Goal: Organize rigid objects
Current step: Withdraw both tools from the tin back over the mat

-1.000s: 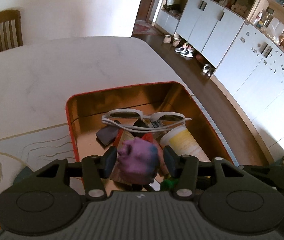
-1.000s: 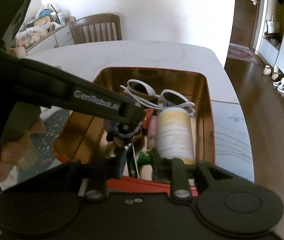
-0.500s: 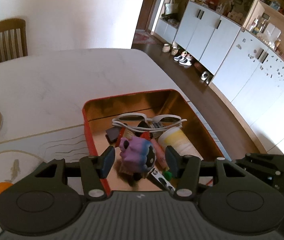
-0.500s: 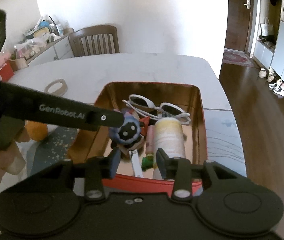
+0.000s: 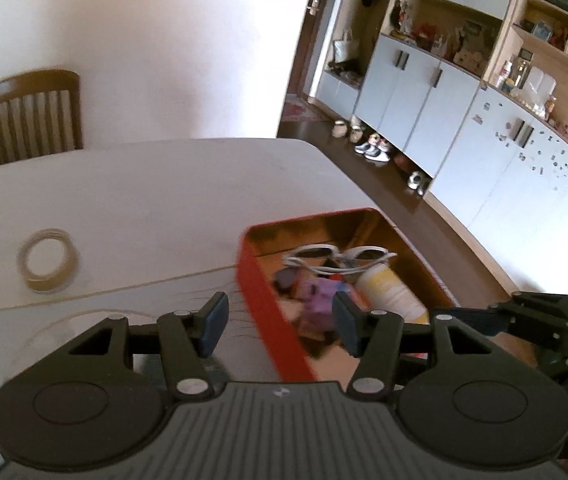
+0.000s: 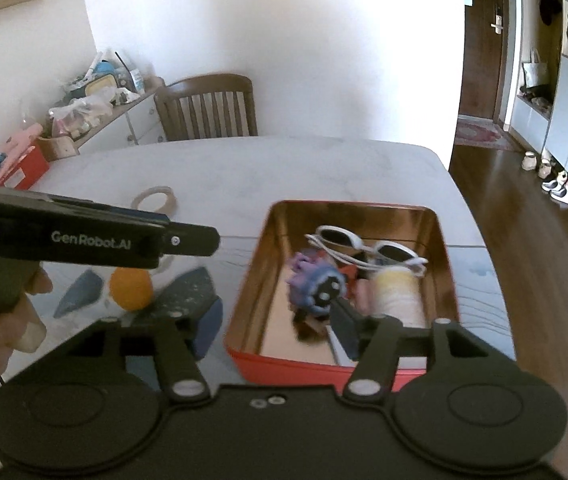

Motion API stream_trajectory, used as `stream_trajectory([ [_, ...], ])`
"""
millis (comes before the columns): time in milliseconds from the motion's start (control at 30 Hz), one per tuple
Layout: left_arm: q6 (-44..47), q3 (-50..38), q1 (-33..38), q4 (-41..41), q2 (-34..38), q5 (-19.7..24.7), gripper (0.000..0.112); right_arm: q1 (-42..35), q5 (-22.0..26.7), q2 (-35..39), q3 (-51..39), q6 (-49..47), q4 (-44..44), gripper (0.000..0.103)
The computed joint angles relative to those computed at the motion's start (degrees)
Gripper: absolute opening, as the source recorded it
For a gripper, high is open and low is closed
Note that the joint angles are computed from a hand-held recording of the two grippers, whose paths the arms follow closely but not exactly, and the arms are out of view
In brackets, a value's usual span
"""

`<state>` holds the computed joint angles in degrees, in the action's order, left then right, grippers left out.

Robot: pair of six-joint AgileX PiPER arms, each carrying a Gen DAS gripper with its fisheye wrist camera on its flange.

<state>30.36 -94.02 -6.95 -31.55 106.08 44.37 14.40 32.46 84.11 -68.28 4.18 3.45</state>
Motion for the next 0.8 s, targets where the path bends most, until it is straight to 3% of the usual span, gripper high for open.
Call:
stream_trajectory([
  [100, 3.1, 0.8, 3.0, -1.8, -1.0, 0.4, 0.059, 3.4, 0.1, 1.1, -1.0, 6.1, -4.5, 0.064],
  [167, 5.3, 1.2, 5.1, -3.2, -1.4, 0.7, 0.069, 5.7, 0.3, 1.7, -1.7, 10.2, -7.5, 0.066],
  [400, 10.9, 0.5, 11.9, -5.6, -1.1, 2.1, 0.074, 13.1, 0.8, 5.3, -4.9, 23.4, -17.0, 0.080],
  [800, 17.9, -4.8, 20.5, -9.5, 4.6, 3.7, 0.082, 21.5, 4.0, 12.8, -12.8, 36.9, -25.9, 0.098],
])
